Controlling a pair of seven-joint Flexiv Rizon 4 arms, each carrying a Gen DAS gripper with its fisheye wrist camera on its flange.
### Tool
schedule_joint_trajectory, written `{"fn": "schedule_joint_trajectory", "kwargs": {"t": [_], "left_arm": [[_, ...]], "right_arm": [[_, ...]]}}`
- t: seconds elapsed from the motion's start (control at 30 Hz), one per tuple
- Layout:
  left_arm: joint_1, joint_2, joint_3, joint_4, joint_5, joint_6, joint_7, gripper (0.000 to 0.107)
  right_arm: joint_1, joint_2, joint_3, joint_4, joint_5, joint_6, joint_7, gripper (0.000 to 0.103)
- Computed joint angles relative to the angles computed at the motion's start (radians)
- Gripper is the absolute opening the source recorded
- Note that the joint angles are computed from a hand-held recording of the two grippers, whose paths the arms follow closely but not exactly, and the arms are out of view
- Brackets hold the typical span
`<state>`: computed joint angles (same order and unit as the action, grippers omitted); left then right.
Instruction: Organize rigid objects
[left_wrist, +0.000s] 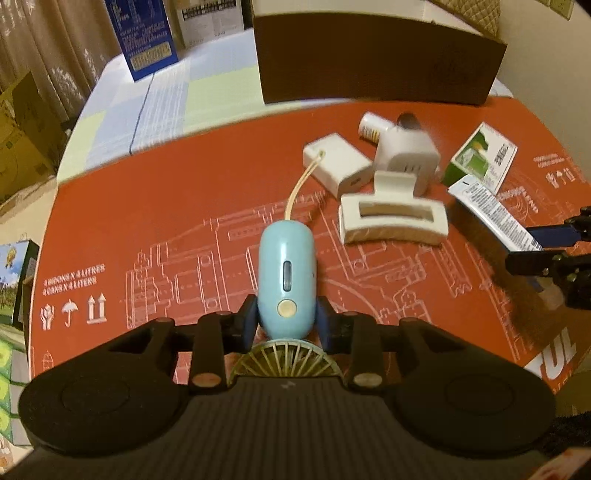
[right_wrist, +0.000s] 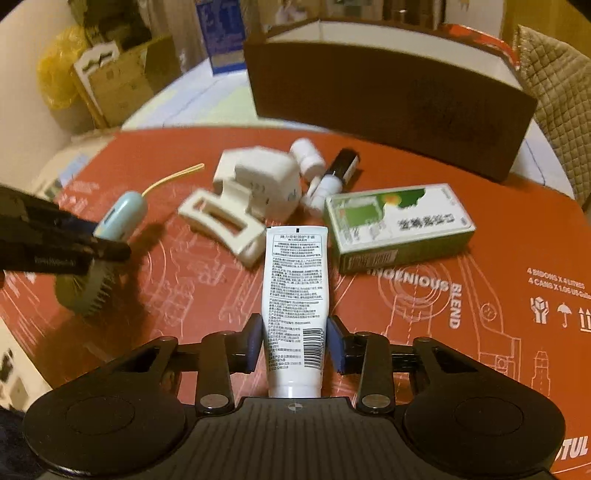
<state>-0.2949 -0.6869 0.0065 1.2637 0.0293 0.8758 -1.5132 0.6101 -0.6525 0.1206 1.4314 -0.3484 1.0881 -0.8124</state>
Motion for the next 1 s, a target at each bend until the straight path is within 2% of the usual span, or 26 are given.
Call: {"fn": "schedule_joint_trajectory", "kwargs": {"t": [0.33,1.0], "left_arm": [[-0.005,-0.019,-0.006,-0.04,-0.007,0.067,0.005,0.028],[-0.009,-0.047,-0.023,-0.124,-0.051,0.147,0.049,0.028]], "right_arm": [[0.003,0.022,-0.033,0.016,-0.017,0.1,0.082,0.034],[0.005,0.048,-0.12,0.027,-0.147,0.147,0.221,0.034]]}}
